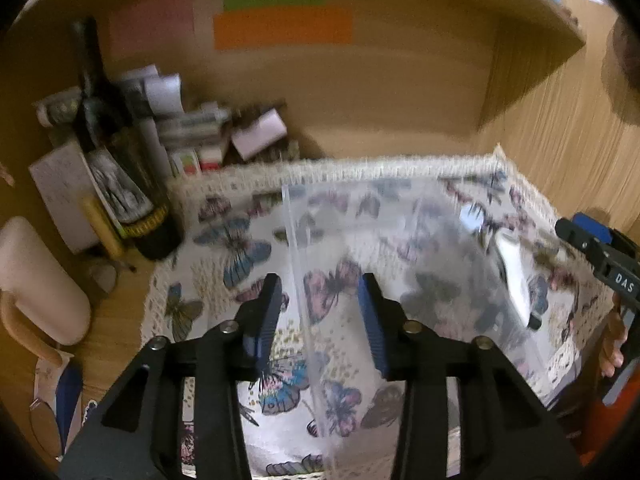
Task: Organize rigid objects
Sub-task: 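Grasp the clear container wall with the left tool while the right tool approaches the white device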
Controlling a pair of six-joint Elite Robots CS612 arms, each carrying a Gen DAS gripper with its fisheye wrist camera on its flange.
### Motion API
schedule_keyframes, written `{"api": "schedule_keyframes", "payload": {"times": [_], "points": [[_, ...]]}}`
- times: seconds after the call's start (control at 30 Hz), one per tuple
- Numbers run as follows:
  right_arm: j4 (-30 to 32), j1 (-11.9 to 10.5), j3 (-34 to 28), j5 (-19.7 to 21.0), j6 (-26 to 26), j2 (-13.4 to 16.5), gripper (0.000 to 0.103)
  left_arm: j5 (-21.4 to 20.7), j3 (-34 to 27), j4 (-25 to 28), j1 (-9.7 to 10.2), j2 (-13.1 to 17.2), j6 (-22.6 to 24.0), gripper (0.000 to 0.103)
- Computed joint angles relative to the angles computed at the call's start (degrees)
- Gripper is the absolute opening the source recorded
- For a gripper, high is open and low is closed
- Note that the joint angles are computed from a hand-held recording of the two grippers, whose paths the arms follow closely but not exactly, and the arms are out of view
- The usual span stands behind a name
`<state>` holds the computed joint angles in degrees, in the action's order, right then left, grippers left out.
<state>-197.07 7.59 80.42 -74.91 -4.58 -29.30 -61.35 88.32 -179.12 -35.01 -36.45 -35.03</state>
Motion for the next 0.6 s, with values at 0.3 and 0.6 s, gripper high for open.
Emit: {"api": "schedule_keyframes", "payload": {"times": [0.3, 0.6], "points": [[10.54, 0.00, -1.96, -1.48, -0.48, 0.28, 0.057, -12.00, -1.30, 8.46, 2.71, 0.07, -3.88, 0.020], [22.66, 0.77, -6.50, -1.74, -1.30, 1.46, 0.054, -14.36, -2.86, 12.62, 2.92, 0.32, -2.73, 0.012]]}}
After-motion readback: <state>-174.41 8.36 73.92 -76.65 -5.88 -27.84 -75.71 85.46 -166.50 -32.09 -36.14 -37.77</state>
